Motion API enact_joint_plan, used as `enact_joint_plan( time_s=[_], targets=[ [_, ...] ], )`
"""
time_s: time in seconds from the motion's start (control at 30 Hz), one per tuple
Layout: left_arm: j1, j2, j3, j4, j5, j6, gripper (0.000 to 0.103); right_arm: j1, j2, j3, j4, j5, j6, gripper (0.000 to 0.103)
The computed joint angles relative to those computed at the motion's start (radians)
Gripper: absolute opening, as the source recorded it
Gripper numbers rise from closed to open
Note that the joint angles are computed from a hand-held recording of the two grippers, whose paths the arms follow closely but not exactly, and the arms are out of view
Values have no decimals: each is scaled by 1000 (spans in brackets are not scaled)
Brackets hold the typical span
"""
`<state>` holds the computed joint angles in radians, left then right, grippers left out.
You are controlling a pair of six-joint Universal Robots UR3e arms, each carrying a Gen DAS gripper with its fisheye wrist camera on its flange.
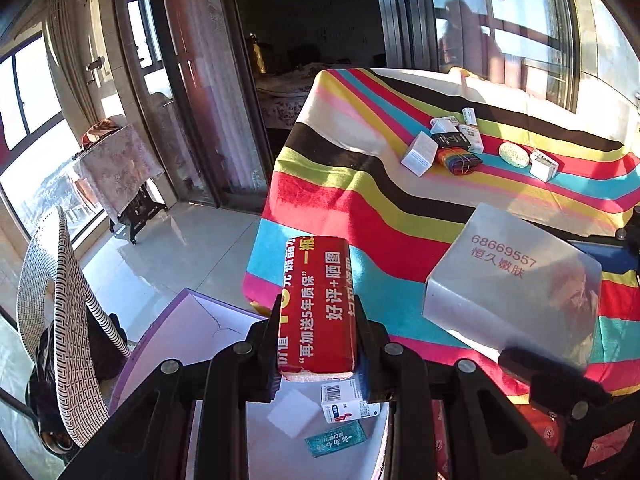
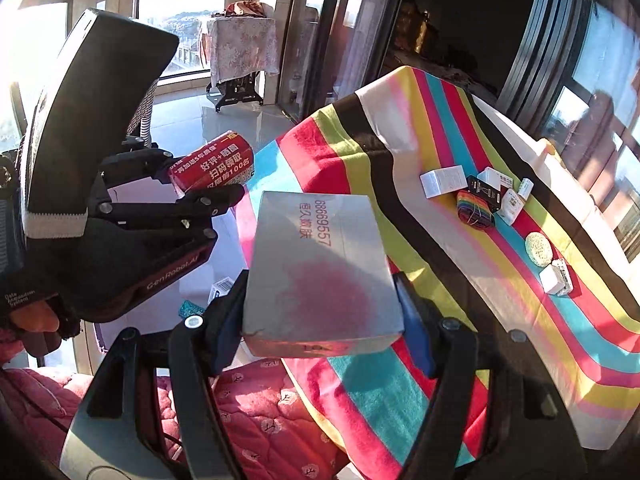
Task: Organize objects
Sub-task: 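Drop the tissue pack into the purple-rimmed box with the left tool while the right tool carries the pouch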
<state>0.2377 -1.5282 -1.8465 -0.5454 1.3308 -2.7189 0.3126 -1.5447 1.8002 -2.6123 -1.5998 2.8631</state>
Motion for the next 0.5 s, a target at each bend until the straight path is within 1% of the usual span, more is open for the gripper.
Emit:
enact_joint_plan(
  time_s=[0.23, 0.5],
  targets=[
    [102, 2, -47, 0, -8, 14, 29, 88, 139, -122, 12, -28, -34, 71],
    [175, -28, -61, 9, 1, 20, 29, 153, 287, -285, 53, -35, -61, 71]
  ],
)
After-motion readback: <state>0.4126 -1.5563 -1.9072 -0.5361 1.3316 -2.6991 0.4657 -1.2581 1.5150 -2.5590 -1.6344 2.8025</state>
